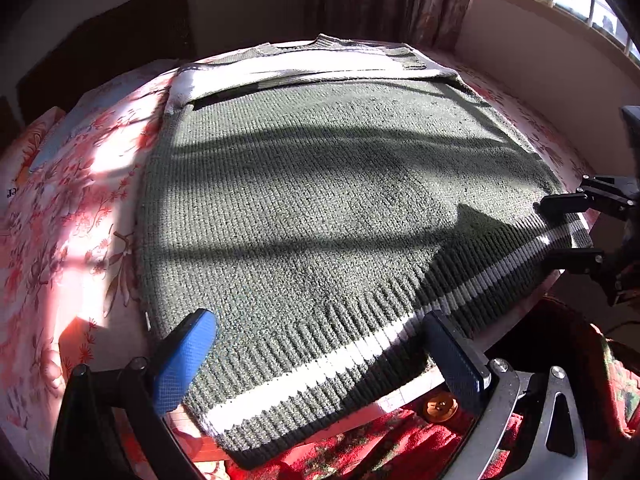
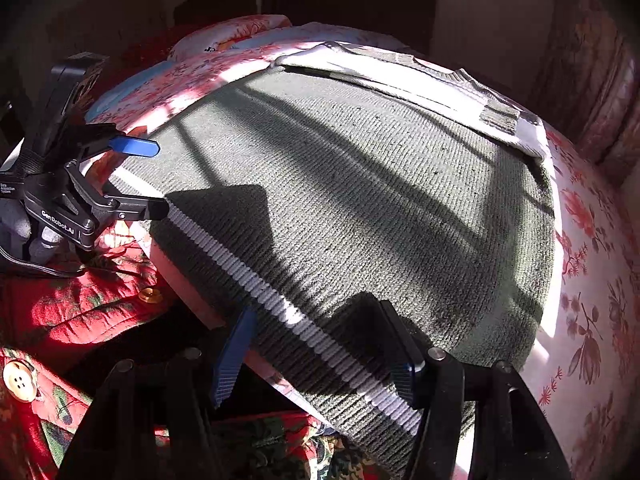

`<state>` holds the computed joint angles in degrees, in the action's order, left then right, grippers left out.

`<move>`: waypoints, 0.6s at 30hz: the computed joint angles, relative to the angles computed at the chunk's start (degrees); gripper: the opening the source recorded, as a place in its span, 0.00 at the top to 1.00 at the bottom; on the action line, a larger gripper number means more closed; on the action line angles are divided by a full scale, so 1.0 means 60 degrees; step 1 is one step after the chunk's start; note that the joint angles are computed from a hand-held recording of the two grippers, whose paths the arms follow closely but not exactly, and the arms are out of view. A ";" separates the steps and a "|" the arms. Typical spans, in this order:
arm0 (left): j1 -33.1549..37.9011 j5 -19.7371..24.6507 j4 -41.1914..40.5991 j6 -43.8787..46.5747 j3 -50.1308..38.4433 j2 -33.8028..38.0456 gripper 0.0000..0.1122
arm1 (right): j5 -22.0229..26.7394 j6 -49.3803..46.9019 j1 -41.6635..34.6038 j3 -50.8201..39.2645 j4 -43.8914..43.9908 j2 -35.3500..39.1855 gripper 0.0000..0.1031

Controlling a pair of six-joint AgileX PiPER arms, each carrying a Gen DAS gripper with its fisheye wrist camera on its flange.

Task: Fold small clothes
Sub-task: 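Lower both grippers onto the white-striped ribbed hem, then grasp the striped hem with both grippers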

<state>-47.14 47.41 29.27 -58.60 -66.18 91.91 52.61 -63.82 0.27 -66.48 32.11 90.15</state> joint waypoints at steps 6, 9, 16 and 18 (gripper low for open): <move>-0.0087 0.0020 0.0116 -0.0223 0.0262 -0.0183 0.08 | 0.0223 -0.0692 -0.0785 0.0315 0.0257 -0.0229 0.39; -0.0088 0.0036 0.0123 -0.0234 0.0245 -0.0169 0.08 | 0.0057 -0.0292 -0.0511 0.0285 -0.0142 -0.0282 0.39; 0.0155 0.0595 0.0136 0.0211 -0.0788 0.0241 0.08 | -0.0295 0.0635 0.0384 -0.0386 0.0216 -0.0118 0.41; 0.0498 0.0532 0.0180 0.0601 -0.1500 0.0591 0.08 | -0.0569 0.1039 0.1031 -0.0958 0.0205 0.0305 0.41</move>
